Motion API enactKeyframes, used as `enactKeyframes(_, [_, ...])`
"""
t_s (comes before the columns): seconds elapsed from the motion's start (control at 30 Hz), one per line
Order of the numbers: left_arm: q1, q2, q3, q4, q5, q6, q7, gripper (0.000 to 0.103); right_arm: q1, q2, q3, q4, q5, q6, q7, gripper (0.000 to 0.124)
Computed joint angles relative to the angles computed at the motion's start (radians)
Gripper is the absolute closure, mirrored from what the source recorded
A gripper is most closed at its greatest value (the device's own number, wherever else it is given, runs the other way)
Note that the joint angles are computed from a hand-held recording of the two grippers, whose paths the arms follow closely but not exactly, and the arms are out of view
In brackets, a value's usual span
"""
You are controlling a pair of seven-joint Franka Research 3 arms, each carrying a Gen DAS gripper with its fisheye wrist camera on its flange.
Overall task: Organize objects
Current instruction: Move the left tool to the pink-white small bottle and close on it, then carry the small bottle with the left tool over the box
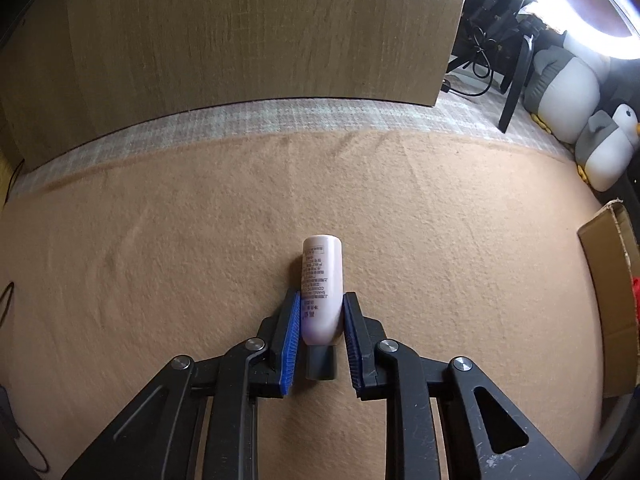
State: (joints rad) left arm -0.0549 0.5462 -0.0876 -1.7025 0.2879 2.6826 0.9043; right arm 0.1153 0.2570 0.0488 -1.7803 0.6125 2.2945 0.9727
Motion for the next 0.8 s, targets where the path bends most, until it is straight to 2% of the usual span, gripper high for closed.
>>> enactKeyframes(0.17, [-0.005,-0.006,-0.027,0.002,-0.024,0.004,0.009,0.081,-0.003,-0.018,-0.007,-0.025,0.0,0.039,-0.006,0.061])
enactKeyframes(0.47, [-0.076,0.003,-0.068,0.094,-0.025,0.004,0.046,0.081,-0.024,-0.04,-0.025,-0.069,-0.012,0.106,-0.012,0.061])
enactKeyframes(0.67, [-0.139,0.122,-0.112,0.306,-0.067,-0.043,0.106,0.081,-0.048,-0.059,-0.035,-0.096,0.001,0.121,-0.035,0.061])
enactKeyframes(0.8, [-0.201,0.244,-0.132,0.526,-0.094,-0.121,0.158,0.081,-0.065,-0.07,-0.043,-0.111,0.018,0.12,-0.054,0.061])
